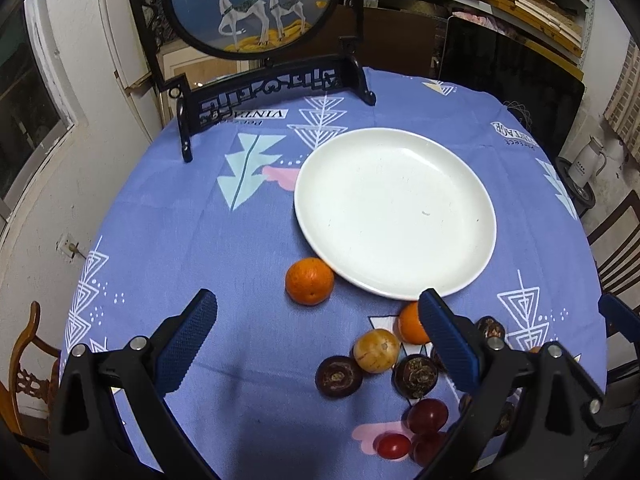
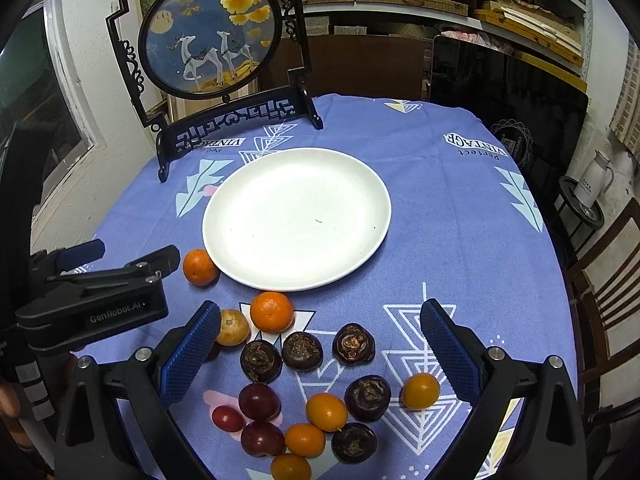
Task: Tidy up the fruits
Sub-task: 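Move both tools toward the cluster of fruits beside the white plate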
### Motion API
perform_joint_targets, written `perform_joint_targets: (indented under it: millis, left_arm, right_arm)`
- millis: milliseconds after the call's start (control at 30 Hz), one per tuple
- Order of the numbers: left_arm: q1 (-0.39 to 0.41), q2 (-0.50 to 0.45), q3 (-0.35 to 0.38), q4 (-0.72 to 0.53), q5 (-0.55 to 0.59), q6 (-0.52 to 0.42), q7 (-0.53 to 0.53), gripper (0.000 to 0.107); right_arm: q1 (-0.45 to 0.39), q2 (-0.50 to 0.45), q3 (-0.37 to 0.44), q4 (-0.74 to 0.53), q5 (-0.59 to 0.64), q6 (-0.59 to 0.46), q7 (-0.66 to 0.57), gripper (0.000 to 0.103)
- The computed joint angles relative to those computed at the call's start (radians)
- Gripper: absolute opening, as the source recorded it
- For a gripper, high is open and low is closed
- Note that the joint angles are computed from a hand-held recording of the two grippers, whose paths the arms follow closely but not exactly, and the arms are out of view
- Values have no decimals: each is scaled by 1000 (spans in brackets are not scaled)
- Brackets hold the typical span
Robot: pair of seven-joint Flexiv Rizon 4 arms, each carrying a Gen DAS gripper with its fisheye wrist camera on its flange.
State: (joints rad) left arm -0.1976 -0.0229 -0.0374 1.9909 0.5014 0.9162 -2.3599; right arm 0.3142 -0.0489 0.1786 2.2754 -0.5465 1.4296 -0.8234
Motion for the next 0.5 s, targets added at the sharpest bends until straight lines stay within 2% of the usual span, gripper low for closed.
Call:
perform_joint_targets:
  millis: [133, 233, 300, 367, 467, 500]
  left_arm:
    - [-3, 15, -1, 19, 25, 2, 0, 99]
    - [3, 37, 6, 72, -4, 42, 84, 99]
    - [13, 57, 23, 149, -94, 117, 188, 99]
    - [22, 76, 32, 218, -176, 180, 263, 99]
    - [26, 105, 35, 315, -277, 256, 362, 99]
    - [27, 111, 30, 333, -292, 266, 385, 99]
  right_arm:
    - [-6, 7, 3, 12, 20, 3, -33, 100]
    - [-20, 28, 16, 45, 91, 16, -156, 100]
    - [-23, 49, 33, 68, 220, 4, -294, 100]
    - [-3, 79, 52, 73, 484, -62, -520, 100]
    - [24, 123, 40, 76, 731, -163, -704, 100]
    - [30, 133, 38, 81, 762, -179, -726, 100]
